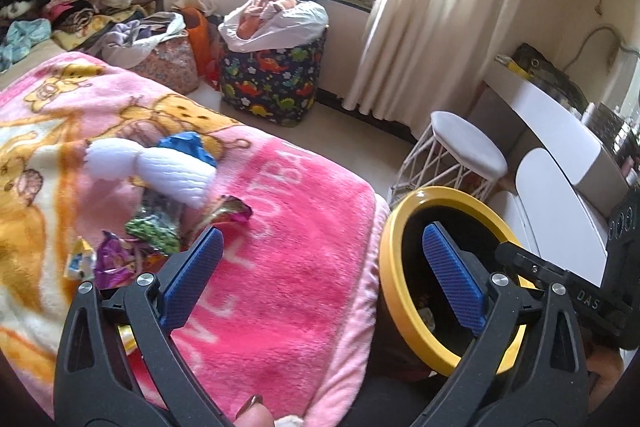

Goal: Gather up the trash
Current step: 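Move both open tools back toward the trash on the blanket, then grasp the second white foam net with the left tool while the right tool grasps the gold wrapper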

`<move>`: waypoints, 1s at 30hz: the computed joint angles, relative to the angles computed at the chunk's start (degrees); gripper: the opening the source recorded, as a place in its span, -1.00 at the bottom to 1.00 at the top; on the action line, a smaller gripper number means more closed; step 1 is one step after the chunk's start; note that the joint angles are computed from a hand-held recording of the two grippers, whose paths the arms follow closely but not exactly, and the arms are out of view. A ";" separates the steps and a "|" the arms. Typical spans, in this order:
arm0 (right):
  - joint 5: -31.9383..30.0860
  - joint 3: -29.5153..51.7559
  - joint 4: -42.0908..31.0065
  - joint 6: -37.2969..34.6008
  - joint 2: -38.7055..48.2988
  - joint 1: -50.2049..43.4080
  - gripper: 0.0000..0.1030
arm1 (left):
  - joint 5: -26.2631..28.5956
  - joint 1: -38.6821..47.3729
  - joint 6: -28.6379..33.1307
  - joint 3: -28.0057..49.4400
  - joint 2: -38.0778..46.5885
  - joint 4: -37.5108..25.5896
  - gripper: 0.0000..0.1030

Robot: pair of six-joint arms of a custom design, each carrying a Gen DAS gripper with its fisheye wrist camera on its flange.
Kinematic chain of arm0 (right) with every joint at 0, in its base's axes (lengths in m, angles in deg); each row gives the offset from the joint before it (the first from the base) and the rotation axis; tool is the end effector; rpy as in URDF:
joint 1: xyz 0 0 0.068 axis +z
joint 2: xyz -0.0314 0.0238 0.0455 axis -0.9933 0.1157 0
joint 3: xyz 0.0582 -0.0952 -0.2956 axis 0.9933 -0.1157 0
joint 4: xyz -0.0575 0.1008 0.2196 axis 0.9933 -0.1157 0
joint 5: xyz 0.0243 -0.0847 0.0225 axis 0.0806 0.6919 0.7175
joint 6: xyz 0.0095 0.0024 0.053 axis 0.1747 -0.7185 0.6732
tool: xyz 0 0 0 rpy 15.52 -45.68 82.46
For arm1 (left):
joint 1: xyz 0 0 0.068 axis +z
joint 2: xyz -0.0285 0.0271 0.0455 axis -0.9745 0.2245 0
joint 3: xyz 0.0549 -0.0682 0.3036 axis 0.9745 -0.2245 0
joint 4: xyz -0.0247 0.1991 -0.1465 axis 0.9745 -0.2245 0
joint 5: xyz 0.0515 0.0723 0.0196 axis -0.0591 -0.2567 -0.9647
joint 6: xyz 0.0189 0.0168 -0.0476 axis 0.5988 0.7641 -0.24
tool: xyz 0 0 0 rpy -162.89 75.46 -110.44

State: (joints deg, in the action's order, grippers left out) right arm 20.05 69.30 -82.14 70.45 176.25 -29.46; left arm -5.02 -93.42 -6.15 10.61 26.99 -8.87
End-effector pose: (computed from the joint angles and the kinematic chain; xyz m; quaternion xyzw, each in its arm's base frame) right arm 0.2127 0.2569 0.1781 0.2190 0.8835 0.1308 0.3930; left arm 0.3140 -0.1048 0.1450 0.1657 0.8827 -0.2232 0.3789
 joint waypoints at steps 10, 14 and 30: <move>-2.39 6.73 -0.23 -5.56 4.11 -0.48 0.20 | 1.24 3.78 0.23 0.37 -0.60 -0.49 0.78; -3.32 9.53 -0.35 -7.85 6.03 -0.59 0.21 | 1.64 5.59 0.22 0.74 -0.48 -0.66 0.78; -9.95 27.05 -4.57 -18.40 17.85 -2.99 0.29 | 4.10 15.27 -0.83 5.57 2.67 -3.10 0.78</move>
State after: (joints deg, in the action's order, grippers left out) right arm 10.10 96.36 -86.71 52.05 194.10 -32.45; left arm -0.92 -78.15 -6.97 16.17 29.66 -11.97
